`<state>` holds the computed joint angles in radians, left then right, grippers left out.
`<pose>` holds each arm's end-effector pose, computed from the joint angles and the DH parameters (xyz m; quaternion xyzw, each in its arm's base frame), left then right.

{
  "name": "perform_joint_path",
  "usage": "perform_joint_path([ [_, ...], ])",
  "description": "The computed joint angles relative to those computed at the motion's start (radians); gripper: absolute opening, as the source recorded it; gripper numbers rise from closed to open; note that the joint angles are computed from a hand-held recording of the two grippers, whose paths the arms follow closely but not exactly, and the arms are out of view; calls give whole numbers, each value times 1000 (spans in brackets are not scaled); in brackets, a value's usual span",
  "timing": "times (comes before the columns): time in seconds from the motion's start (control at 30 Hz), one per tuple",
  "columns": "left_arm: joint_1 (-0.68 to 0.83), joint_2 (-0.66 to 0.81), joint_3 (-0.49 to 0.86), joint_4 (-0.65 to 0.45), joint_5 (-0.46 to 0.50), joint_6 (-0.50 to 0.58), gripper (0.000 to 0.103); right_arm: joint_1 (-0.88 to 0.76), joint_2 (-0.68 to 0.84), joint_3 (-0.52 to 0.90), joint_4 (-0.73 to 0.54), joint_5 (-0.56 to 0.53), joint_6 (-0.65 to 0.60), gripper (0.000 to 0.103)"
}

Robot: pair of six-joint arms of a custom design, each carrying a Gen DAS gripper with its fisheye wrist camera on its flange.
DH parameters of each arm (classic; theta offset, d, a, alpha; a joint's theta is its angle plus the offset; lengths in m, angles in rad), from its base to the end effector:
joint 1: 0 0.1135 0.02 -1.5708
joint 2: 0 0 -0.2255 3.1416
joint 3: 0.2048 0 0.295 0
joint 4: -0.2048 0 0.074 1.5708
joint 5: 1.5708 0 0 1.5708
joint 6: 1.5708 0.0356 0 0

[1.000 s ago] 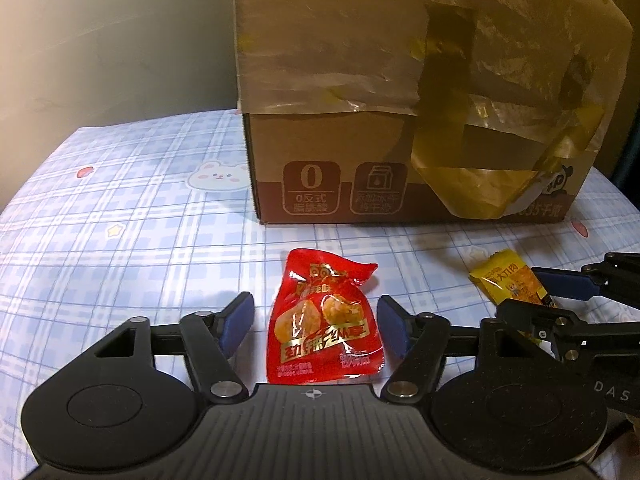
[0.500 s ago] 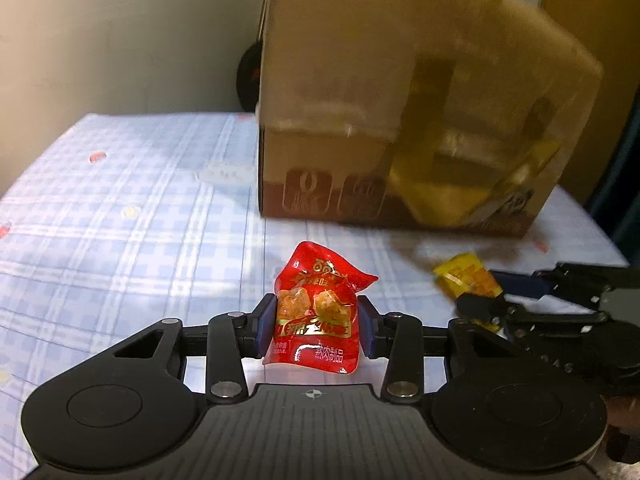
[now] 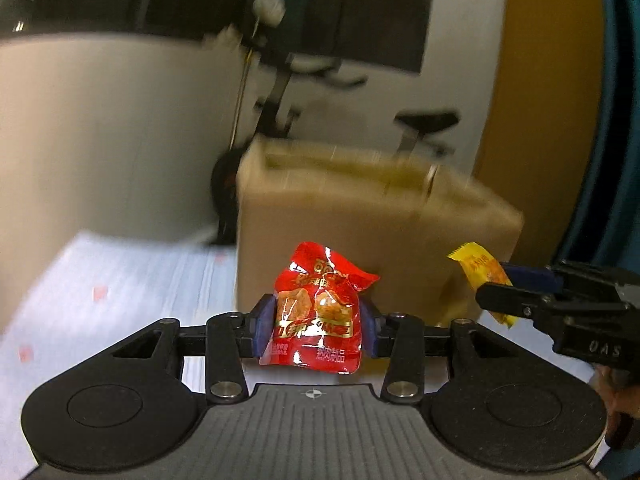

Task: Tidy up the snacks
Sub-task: 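Lift the red and yellow packets with both tools over the box, then open both tools to drop the packets into the box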

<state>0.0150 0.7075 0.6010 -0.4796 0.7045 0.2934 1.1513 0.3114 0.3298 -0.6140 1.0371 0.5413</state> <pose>0.2268 -0.0197 0.2331 0.2763 0.7965 -0.2323 0.4851 0.0969 0.1421 0.1962 -0.0089 0.8016 0.0145 0.5976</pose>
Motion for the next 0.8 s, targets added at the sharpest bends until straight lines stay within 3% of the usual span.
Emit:
perform_joint_path([
  [0.17, -107, 89, 133, 127, -38, -77, 49, -214, 35, 107, 146, -146, -273, 37],
  [0.27, -211, 214, 231, 198, -140, -115, 49, -391, 108, 166, 181, -269, -344, 37],
  [0.5, -384, 515, 444, 243, -350, -144, 55, -706, 349, 306, 154, -496, -257, 37],
  [0.7, -369, 623, 523, 200, -374, -112, 56, -765, 422, 357, 98, -506, -220, 40],
  [0.8, -370, 637, 536, 176, -397, -86, 67, -767, 402, 357, 58, -505, -192, 42],
])
